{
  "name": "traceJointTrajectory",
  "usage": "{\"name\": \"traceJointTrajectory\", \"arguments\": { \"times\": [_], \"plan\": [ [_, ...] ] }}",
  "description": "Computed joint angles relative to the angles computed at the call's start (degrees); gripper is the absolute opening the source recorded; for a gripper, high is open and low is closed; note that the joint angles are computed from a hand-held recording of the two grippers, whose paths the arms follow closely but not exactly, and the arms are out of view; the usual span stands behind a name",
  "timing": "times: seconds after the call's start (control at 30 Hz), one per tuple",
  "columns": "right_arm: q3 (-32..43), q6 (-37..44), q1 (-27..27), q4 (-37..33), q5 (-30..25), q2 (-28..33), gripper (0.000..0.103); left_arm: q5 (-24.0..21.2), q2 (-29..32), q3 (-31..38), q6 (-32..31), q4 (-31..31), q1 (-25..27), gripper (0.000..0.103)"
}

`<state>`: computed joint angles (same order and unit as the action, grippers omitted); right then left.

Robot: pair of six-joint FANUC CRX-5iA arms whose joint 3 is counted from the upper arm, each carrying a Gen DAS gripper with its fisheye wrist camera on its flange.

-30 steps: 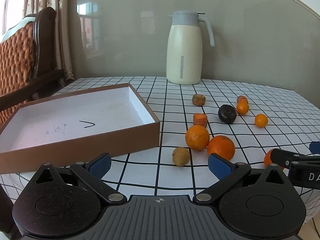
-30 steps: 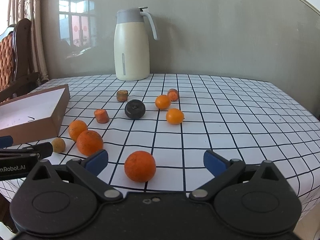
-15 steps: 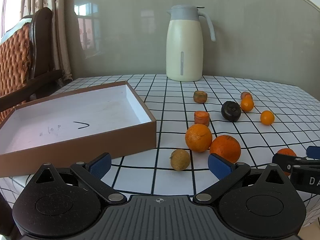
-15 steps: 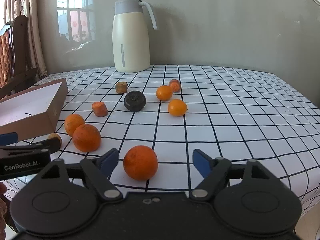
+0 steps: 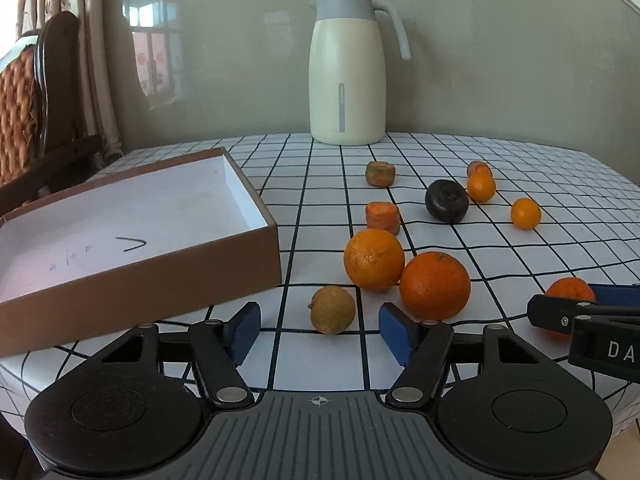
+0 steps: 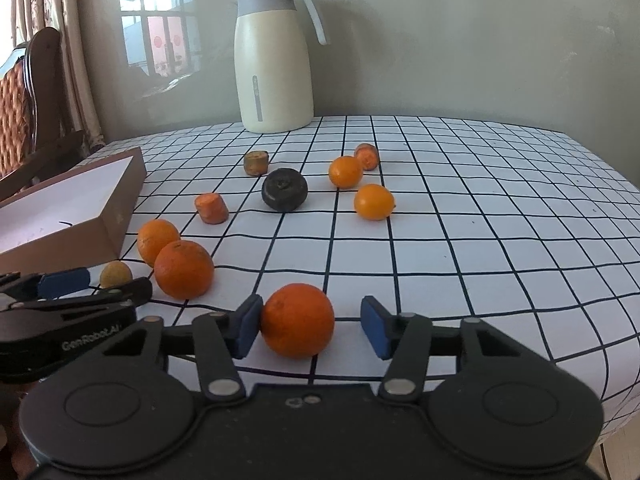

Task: Organize fruits
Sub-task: 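Close the left gripper on the brown fruit while the right gripper grasps an orange, then carry the brown fruit and orange over the box with both tools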

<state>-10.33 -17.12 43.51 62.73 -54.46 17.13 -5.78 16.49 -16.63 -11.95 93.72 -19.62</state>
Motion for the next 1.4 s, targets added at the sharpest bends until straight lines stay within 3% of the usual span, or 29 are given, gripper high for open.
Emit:
{"name": "traceJointTrajectory", "arguments": {
  "times": [0.17,0.27,0.37,0.43,0.5,0.57,0.77,0.87,1.07,1.4],
  "plan": [
    [-0.6,-0.6,-0.3,0.5,1.5,-0.4,0.037,1.2,0.0,0.1,-10.2,11.1,-2.8,0.045],
    [-0.9,-1.0,-0.5,0.8,2.2,-0.6,0.033,2.5,-0.1,0.4,-16.8,18.4,-4.6,0.040],
    [-1.1,-1.1,-0.6,1.0,2.8,-0.6,0.029,-0.4,-0.2,-0.3,-9.7,10.7,-2.5,0.028],
    [-1.1,-1.3,-0.6,1.1,2.8,-0.6,0.029,0.2,-0.4,-0.4,-12.5,13.5,-3.4,0.024],
    [-1.4,-2.0,-0.8,1.3,3.3,-0.8,0.029,1.3,-0.5,-0.3,-16.2,17.8,-4.5,0.024],
    [-1.4,-1.8,-0.7,1.3,3.2,-0.8,0.029,0.2,-0.4,-0.5,-12.2,13.8,-3.4,0.024],
    [-2.6,-4.7,-0.8,3.7,3.3,-1.3,0.028,-0.1,-0.7,-0.9,-10.8,13.0,-3.1,0.024],
    [-2.8,-4.9,-0.9,4.0,3.7,-1.5,0.028,-1.8,-0.8,-1.2,-6.3,8.5,-1.6,0.024],
    [-2.8,-5.7,-0.9,5.7,4.5,-1.6,0.028,-3.0,-1.5,-1.6,-6.8,9.5,-0.9,0.024],
    [-2.9,-8.4,-2.1,12.4,10.2,-1.5,0.028,-1.5,-4.3,-2.5,-19.5,25.7,-1.2,0.024]
  ]
}}
